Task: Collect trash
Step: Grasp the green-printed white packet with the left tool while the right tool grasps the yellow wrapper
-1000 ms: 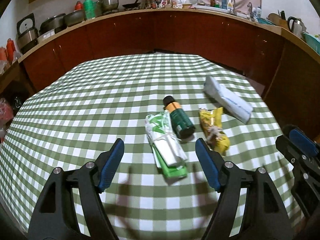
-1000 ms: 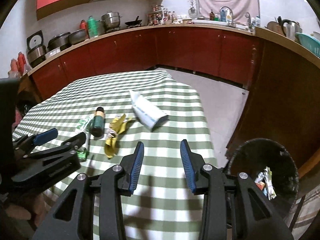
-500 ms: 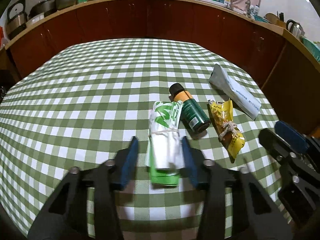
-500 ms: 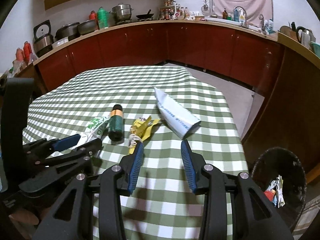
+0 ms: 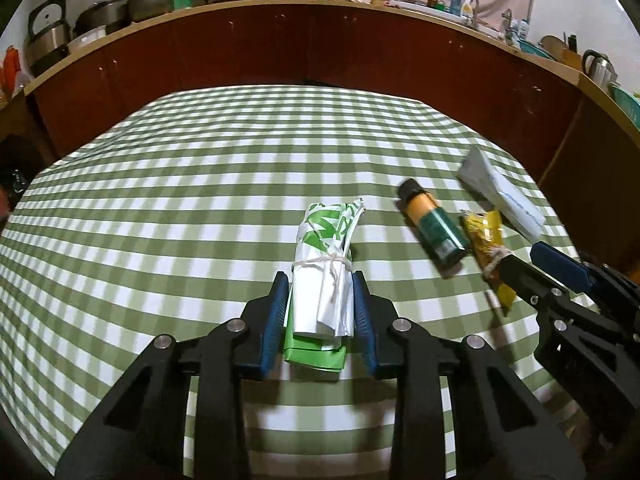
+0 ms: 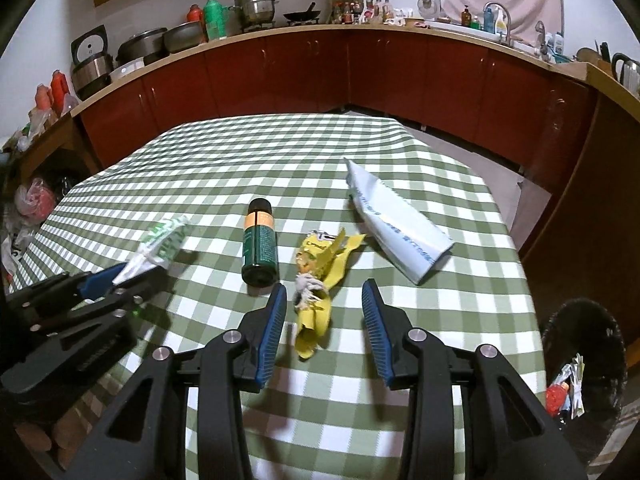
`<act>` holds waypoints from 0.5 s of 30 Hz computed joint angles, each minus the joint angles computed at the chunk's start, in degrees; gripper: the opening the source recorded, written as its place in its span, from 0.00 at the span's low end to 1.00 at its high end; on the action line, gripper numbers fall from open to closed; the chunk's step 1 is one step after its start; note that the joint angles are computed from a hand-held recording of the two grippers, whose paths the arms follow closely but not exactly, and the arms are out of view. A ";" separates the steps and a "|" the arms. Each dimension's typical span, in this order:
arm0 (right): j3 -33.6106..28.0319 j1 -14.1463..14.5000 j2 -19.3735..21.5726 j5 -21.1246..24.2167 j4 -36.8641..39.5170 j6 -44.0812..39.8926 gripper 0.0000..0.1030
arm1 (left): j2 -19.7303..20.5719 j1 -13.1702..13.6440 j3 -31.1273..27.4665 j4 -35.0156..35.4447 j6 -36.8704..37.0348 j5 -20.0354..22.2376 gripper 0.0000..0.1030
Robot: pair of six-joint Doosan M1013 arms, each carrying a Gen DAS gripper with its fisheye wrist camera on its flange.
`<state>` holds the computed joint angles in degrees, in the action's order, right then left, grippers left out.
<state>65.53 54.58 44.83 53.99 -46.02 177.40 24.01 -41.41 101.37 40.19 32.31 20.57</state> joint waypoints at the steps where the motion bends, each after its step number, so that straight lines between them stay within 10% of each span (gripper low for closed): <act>1: -0.57 -0.06 0.31 0.19 0.52 -0.77 0.39 | -0.11 0.07 0.07 1.06 -1.00 0.29 0.30; 10: -3.17 -0.53 1.83 1.81 3.92 -4.28 0.37 | -1.25 1.10 1.55 7.86 -7.41 1.98 0.30; 15: -3.84 -0.60 2.28 1.56 5.63 -6.43 0.18 | -1.48 1.53 2.13 6.99 -6.66 1.59 0.30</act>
<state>61.68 53.98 47.11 55.55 -40.39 170.96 22.53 -39.88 103.50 47.18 25.64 22.17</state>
